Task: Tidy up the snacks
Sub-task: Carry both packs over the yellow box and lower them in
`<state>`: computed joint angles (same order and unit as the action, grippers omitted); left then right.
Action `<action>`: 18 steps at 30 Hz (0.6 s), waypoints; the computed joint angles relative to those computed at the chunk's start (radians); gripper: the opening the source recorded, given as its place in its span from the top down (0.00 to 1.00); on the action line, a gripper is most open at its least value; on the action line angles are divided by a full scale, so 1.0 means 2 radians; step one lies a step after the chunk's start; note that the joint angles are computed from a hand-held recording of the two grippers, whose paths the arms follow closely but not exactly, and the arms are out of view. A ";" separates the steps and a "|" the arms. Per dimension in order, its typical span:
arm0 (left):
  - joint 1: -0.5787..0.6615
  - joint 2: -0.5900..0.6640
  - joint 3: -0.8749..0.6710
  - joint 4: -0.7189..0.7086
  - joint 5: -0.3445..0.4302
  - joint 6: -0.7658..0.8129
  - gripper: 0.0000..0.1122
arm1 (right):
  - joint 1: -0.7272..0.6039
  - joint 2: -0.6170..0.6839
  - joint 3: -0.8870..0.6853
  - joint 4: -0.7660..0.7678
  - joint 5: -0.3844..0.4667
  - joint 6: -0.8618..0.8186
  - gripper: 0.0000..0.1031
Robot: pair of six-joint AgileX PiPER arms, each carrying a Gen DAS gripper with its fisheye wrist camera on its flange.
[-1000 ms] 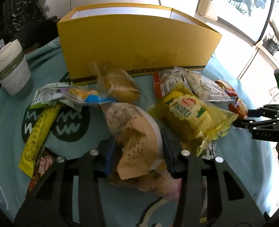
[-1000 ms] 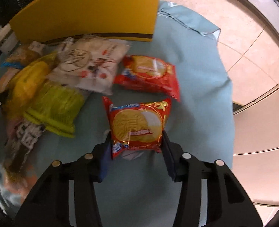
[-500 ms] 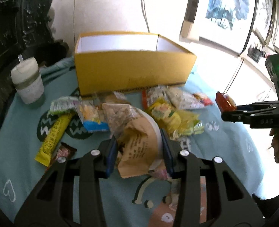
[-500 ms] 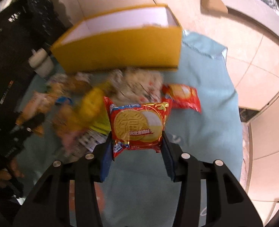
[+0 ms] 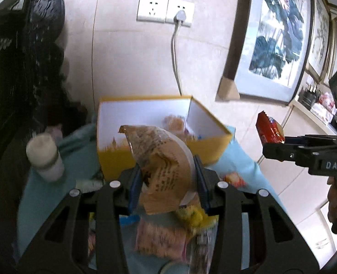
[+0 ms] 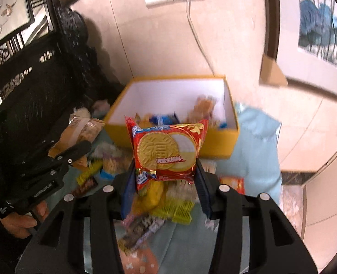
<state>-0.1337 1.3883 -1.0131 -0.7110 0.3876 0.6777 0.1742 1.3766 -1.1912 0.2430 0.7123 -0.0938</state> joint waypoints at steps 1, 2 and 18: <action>-0.001 0.009 -0.023 0.018 0.008 -0.020 0.63 | -0.004 0.009 -0.017 0.003 0.002 -0.006 0.54; -0.002 0.021 -0.053 0.039 0.017 -0.044 0.63 | -0.008 0.016 -0.039 0.003 0.010 -0.008 0.54; -0.013 0.192 -0.384 0.183 0.122 -0.180 0.63 | -0.032 0.209 -0.414 -0.011 0.139 -0.016 0.54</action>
<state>-0.1595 1.7726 -1.7807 -0.3451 0.6314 0.3179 0.1100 1.7946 -2.0184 0.2215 0.9896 -0.1265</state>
